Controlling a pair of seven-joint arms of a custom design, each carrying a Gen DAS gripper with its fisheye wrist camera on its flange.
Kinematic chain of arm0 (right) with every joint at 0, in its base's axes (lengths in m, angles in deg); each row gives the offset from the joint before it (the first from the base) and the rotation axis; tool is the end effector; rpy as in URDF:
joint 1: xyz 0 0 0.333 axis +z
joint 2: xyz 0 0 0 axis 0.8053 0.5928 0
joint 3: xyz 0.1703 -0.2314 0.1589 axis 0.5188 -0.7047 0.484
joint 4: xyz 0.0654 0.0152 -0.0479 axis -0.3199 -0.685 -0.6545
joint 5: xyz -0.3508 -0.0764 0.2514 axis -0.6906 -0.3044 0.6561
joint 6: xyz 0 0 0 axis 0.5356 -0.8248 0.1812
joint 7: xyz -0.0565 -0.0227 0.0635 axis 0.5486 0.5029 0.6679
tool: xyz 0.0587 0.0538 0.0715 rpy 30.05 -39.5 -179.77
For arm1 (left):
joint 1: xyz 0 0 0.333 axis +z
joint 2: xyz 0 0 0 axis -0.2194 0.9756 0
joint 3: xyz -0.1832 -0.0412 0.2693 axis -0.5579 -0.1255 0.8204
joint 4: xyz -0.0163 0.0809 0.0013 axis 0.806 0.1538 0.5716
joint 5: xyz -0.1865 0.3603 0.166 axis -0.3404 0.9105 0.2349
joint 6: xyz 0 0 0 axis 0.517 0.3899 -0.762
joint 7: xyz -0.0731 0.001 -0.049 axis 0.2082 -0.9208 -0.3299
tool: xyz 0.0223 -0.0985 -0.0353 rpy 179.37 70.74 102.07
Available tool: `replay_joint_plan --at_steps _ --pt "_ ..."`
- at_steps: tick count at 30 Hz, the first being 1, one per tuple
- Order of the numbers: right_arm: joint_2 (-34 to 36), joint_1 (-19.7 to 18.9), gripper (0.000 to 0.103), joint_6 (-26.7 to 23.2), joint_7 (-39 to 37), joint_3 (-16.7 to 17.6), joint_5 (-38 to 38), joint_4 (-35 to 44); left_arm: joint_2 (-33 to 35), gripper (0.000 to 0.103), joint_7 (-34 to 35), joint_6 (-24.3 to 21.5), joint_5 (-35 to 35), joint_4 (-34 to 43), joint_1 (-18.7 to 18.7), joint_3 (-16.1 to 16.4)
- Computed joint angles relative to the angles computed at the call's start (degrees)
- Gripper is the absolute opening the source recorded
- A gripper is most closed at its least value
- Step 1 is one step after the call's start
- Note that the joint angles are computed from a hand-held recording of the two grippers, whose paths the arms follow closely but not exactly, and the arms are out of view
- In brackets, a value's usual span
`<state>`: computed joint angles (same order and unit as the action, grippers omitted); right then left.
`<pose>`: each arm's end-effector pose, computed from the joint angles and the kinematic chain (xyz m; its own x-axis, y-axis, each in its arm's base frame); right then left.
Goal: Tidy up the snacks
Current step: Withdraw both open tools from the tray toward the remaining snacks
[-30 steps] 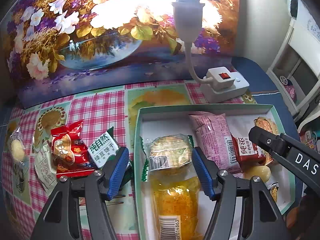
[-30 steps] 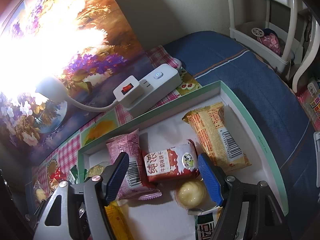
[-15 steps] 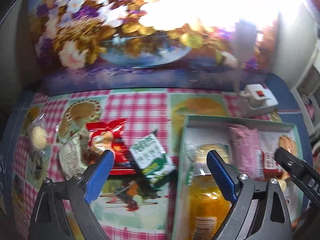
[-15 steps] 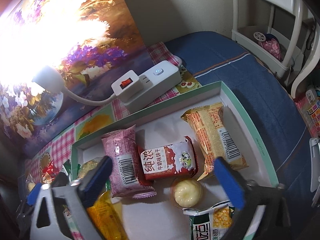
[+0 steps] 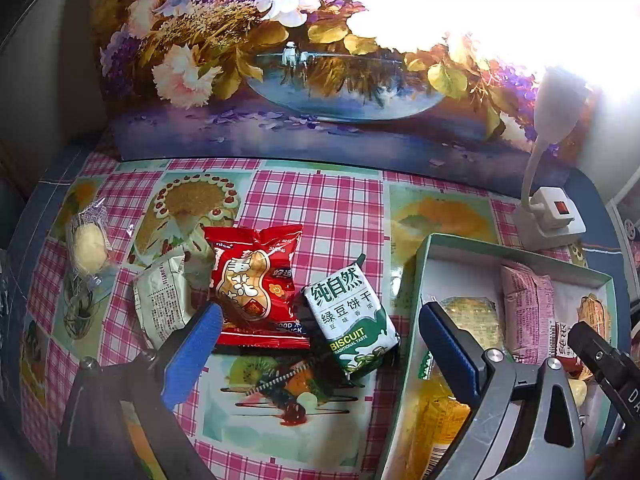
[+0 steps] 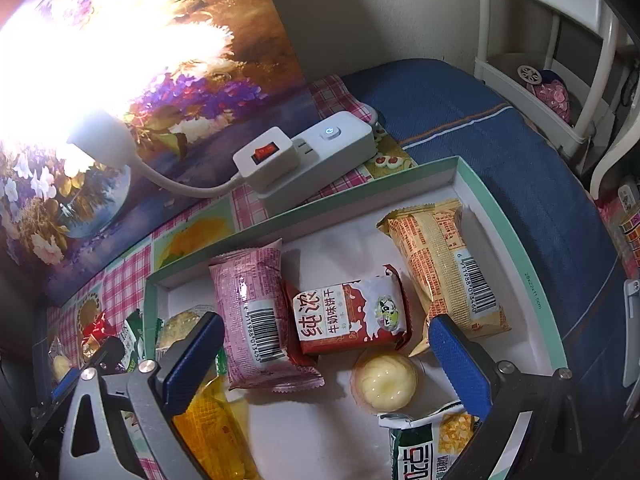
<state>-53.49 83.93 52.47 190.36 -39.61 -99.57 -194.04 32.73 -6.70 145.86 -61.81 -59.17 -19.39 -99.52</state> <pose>0.5072 0.4041 0.4142 -0.4307 -0.8862 -0.1706 -0.8046 0.4627 -0.3722 0.5369 -0.1883 0.3754 0.0661 -0.9976 -0.0204 -0.8816 -0.0489 -0.4694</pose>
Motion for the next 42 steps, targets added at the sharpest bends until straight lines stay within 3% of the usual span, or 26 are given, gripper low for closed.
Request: replay_joint_plan --at_steps 19,30,42 --pt "3.7 1.9 0.103 -3.2 -3.9 0.4 0.0 6.0 -2.6 0.099 1.9 -1.0 -2.6 -1.5 2.3 0.8" --pt "10.3 5.7 0.103 -3.6 -8.7 0.1 -1.0 15.3 -7.1 0.099 -1.0 -3.4 3.3 -3.9 9.2 1.3" --pt "19.0 9.8 0.103 -1.5 -15.7 -0.2 1.0 26.1 -8.7 0.099 -0.4 -4.6 1.0 -6.3 16.0 4.0"
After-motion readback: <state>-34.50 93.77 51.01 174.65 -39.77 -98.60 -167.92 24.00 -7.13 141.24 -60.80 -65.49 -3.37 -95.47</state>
